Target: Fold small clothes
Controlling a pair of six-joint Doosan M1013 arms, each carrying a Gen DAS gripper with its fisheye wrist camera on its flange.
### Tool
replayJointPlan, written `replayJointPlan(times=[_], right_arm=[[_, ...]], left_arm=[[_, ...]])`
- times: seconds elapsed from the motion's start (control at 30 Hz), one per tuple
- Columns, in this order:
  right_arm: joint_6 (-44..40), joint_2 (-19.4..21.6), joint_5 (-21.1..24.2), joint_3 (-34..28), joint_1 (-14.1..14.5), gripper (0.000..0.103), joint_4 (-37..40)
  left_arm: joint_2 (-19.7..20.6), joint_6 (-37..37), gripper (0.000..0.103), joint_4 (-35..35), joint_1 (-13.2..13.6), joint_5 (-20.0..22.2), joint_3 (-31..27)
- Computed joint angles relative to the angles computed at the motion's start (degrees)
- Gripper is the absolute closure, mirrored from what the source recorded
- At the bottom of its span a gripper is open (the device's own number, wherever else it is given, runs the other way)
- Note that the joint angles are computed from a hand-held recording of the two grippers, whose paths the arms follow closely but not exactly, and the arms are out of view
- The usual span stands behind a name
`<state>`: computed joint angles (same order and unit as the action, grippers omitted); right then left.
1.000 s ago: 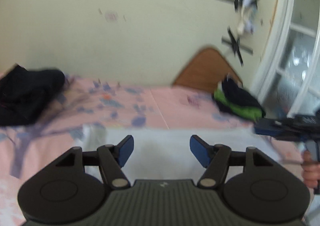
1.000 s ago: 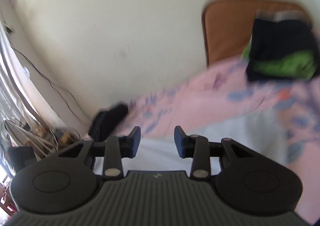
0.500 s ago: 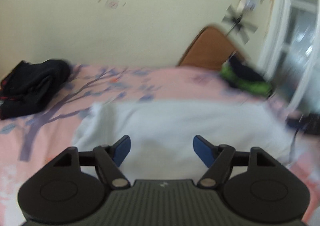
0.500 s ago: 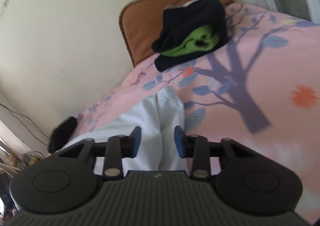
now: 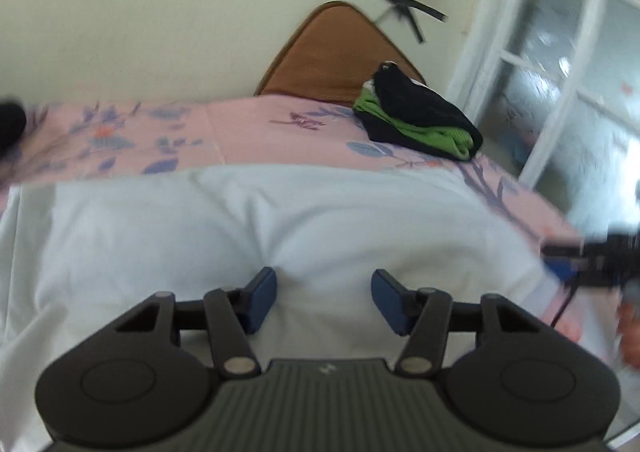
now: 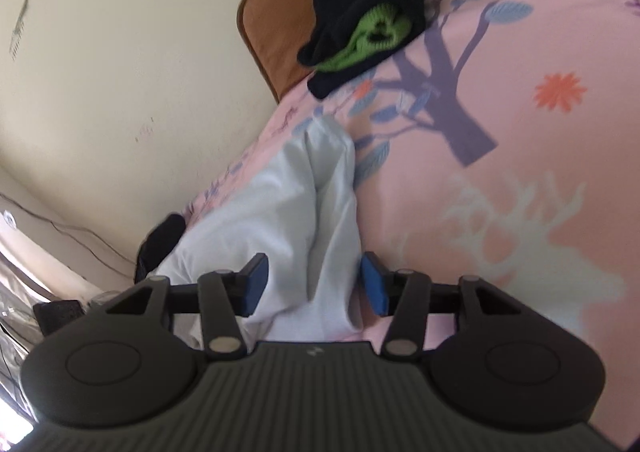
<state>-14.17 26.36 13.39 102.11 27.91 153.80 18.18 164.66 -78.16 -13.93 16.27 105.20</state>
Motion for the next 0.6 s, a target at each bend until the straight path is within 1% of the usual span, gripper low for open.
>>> replayJointPlan(times=[0.03,0.1,0.17,0.2,0.33,0.37,0.43,0.5,0.6], right_arm=[[-2.40,0.41,1.19,-0.09,0.05,0.046,1.47],[-8.64,1.11,2.09,-0.55,0.38,0.046,6.32],[-11.21,1.71,2.99,-1.04,0.58,0.046,7.61],[-12.25,1.98,3.34,-1.26,0.74,0.045,7.91],[-17.04,2.54,3.27,-2.00,1.52,0.045,10.01],[-15.44,2.53,3.74,-1.81,1.08,0.045,8.15],[-13.66,2.62,4.62,-1.68,0.86,0.045,7.05],[-14.11,2.65,5.20,-1.51,0.85,0.045,7.65],[-17.76,2.76,5.61,-1.40,1.19,0.045,11.23]], left_arm=[[-0.21,-0.44,0.048,1.49,-0.61,-1.51,0.21],[-0.57,-0.98,0.044,4.20,-1.68,-4.22,0.70],[-0.58,-2.38,0.037,6.75,-2.16,-4.91,0.66],[-0.59,-2.57,0.036,7.10,-2.23,-4.89,0.64],[-0.65,-0.94,0.035,4.57,-1.72,-3.67,0.64],[-0.62,-0.10,0.035,3.31,-1.51,-3.15,0.65],[-0.54,1.33,0.035,0.98,-1.03,-2.01,0.65],[-0.45,2.55,0.034,-1.25,-0.56,-0.79,0.65],[-0.27,3.57,0.025,-2.80,0.01,1.26,0.54]])
